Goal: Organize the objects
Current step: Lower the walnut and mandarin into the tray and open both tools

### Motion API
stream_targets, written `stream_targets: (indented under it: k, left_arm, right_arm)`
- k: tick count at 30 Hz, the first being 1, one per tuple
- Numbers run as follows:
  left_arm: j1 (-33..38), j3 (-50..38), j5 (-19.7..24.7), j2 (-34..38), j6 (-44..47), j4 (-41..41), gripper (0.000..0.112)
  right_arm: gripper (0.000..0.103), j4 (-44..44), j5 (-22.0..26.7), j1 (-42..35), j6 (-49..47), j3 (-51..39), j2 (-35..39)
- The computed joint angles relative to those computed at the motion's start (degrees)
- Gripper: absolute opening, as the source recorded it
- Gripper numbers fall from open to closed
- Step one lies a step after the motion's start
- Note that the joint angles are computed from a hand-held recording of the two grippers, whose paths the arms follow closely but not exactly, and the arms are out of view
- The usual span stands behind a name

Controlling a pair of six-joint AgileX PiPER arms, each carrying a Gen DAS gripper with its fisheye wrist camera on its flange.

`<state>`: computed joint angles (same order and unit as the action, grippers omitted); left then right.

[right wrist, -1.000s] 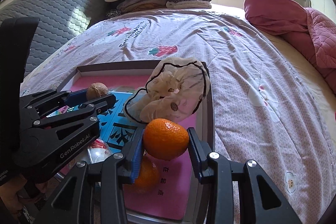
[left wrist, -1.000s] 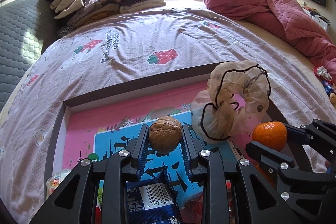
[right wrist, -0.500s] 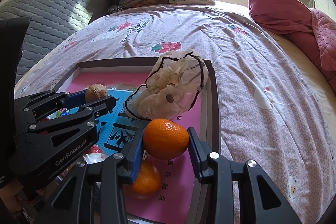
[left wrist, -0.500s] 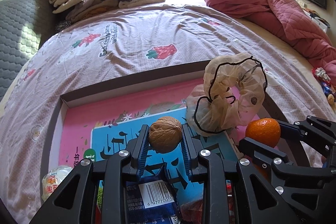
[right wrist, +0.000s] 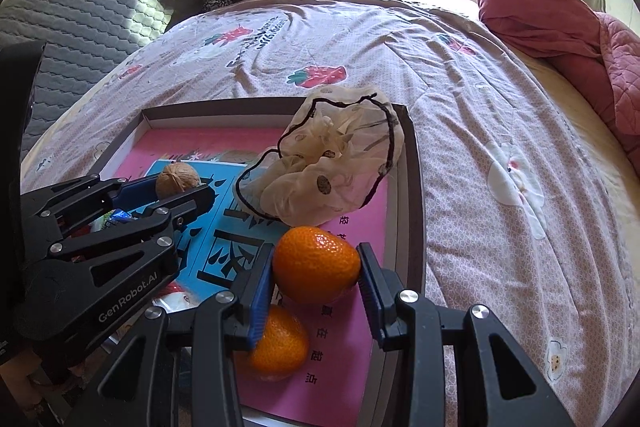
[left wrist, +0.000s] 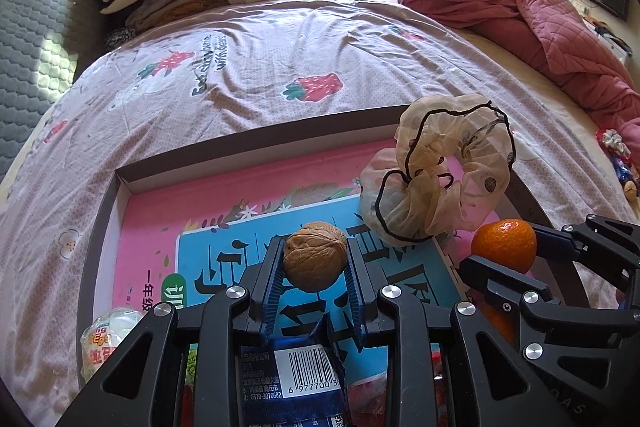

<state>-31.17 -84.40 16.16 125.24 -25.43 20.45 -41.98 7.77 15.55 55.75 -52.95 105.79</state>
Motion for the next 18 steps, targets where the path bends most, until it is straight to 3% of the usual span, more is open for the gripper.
stream_targets:
  k: [3,6,9,18]
  left_arm:
    - [0.49,-0.75,1.13,0.25,5.18,-5.77,0.03]
    - [0.46,-0.86,2.01,0.23,4.25,-4.51,0.03]
    - [0.99,-1.81,3.72,0.63,8.27,-8.95,0.031]
    - [1.11,-2.81,6.45,0.6,7.97,-8.63,0.036]
  right_arm:
    - [0.04,5.54,0.47,-0.23,-5.25,-0.3,-0.09]
    - [0.04,8.37,1.15,-0.26,-8.1,-0.57,-0.2]
    - [0.04,9.17,1.83,-0.13,-9.04,-0.62,-0.55]
    - [0.041,11.15,2.71,0.25,-11.01,-0.37,-1.92]
